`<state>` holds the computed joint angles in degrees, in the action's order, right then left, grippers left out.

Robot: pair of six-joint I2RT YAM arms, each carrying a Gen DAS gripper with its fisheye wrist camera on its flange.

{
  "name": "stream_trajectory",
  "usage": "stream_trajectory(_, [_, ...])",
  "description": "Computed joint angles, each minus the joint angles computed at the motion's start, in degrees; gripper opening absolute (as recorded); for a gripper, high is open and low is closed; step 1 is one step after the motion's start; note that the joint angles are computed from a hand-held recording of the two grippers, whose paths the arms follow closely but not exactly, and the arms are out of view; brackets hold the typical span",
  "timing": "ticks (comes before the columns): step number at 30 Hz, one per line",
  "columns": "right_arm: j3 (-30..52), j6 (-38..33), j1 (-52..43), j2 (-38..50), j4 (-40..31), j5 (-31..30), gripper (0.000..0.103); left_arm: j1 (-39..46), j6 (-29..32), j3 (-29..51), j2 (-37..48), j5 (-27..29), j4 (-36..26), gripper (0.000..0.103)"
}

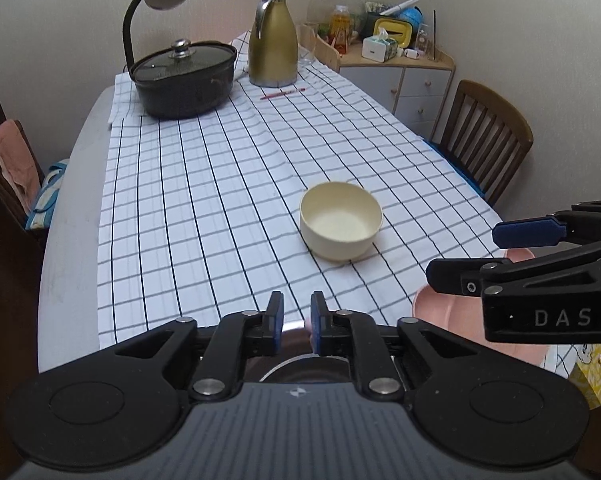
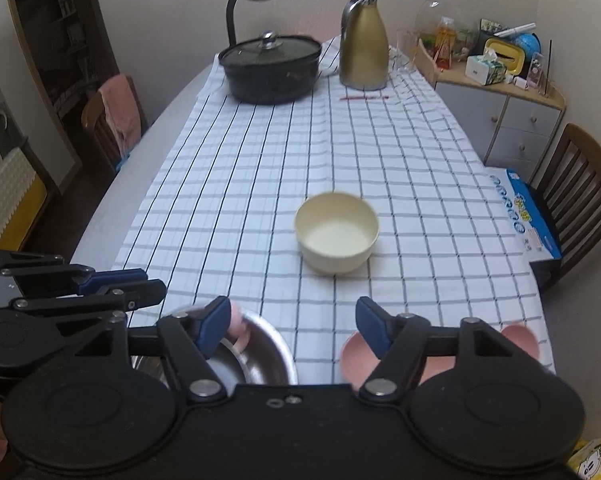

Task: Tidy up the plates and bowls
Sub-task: 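Open both grippers and release the pink-handled bowl, then move both grippers to the cream bowl rim and close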

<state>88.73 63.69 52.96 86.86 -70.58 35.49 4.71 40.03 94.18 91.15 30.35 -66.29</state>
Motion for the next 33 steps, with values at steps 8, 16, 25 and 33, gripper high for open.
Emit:
stream_trajectory(8, [-5.32, -12.45, -9.69, -6.86, 6.89, -3.31, 0.079, -7.04, -10.63, 2.65, 1.99, -3.57, 6.57, 0.056])
stream_trajectory(16, [-10.16, -26.33, -22.51, -10.11, 15.68, -11.46, 0.095, -13.23, -20.05, 8.57, 9.27, -8.44, 10.83, 0.074])
stream_trajectory(25, [-13.48, -36.80, -35.13, -6.29, 24.34, -21.26, 0.099, -18.36, -24.59, 19.28, 22.24, -14.71, 10.13, 0.074])
stream_trajectory(33, [-15.30, -39.86, -40.57, 0.30, 29.26, -26.93, 0.095, -21.42, -25.97, 26.17, 32.02, -18.31, 8.76, 0.074])
